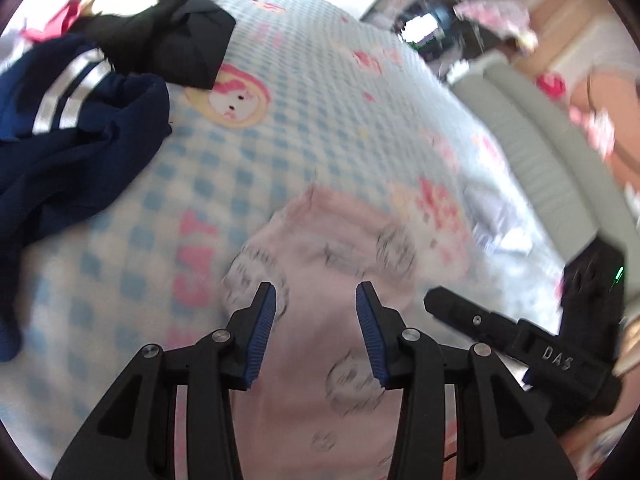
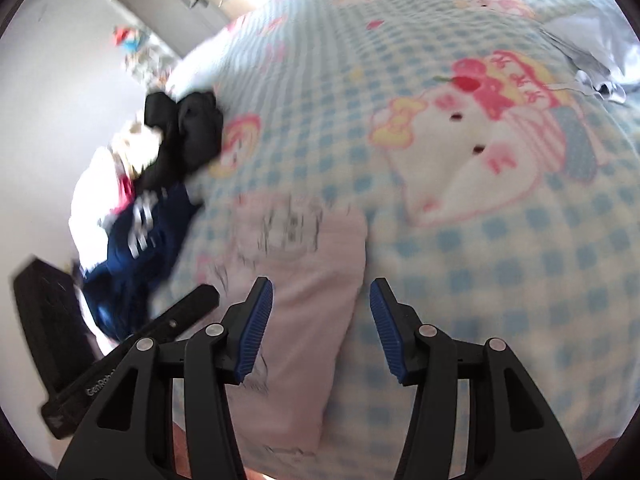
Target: Fold clothes
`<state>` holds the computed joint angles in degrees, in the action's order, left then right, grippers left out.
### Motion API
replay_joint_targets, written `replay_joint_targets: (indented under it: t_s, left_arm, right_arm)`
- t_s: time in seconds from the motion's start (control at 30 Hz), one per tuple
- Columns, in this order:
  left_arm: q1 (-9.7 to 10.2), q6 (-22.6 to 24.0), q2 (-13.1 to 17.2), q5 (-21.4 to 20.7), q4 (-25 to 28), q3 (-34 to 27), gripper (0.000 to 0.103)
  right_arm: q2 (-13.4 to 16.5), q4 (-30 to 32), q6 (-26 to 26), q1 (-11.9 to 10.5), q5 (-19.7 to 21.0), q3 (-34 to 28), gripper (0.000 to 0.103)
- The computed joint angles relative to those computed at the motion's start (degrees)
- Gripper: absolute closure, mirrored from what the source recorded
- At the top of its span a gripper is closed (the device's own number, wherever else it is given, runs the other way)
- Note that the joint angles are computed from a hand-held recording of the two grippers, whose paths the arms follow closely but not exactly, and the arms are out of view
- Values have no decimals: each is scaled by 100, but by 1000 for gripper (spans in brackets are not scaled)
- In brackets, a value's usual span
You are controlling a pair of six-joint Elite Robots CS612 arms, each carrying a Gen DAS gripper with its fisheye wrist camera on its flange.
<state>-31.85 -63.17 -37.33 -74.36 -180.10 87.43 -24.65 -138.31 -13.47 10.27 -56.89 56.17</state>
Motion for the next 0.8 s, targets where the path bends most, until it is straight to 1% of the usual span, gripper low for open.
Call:
replay_joint_targets:
  t_s: [0.03, 0.07, 0.1, 0.2, 0.23, 0.33, 0.37, 0.43, 0.47, 0.5, 0.57, 0.6, 0.63, 0.67, 0.77, 0.8]
  left_arm:
    - [-31, 31, -36, 33, 117, 46, 60]
    - [-40, -24, -78, 0, 127, 136, 60]
    - [-55, -136, -128, 0, 267, 216, 60]
    - [-93, -421, -271, 68, 733, 456, 60]
    - [-88, -603, -306, -2, 604, 576, 57]
    - [-78, -1029, -362, -235, -30, 898, 59]
    - [-77, -1057, -350, -340, -287, 948, 59]
    - [-76, -1116, -319, -542, -781, 1037, 59]
    - [-91, -1045, -313, -546, -779, 1024, 59]
    - [-105, -977, -310, -549, -758, 1009, 59]
    - [-125, -873, -343, -514, -291, 929, 59]
    - [-135, -823, -371, -484, 46, 874, 59]
    - [-138, -776, -386, -477, 164, 864, 58]
    - [-134, -762, -395, -464, 216, 854, 58]
    - [-147, -735, -436, -425, 236, 886, 58]
    - [-158, -724, -443, -407, 160, 907, 58]
  right_arm:
    - [-42, 9, -119, 15, -99, 89, 51]
    - [-74, 30, -176, 14, -136, 184, 51]
    - [-104, 53, -232, 13, -173, 275, 51]
    - [-140, 14, -199, -18, -257, 437, 51]
    - [-158, -5, -182, -36, -260, 485, 51]
    - [-322, -338, -157, -46, -411, 759, 50]
    - [-375, -394, -270, -41, -339, 850, 50]
    - [-463, -288, -579, -20, -145, 985, 50]
    - [-497, -234, -742, -8, -113, 1046, 50]
    - [-509, -166, -897, 23, -181, 1078, 50]
    - [-484, -1, -978, 70, -430, 1049, 50]
    - [-470, 107, -972, 68, -472, 1022, 50]
    - [-472, 146, -963, 51, -458, 1016, 50]
    - [-474, 186, -954, 35, -443, 1009, 50]
    - [-518, -22, -919, 18, -652, 1086, 48]
    - [-526, -20, -885, 2, -626, 1103, 48]
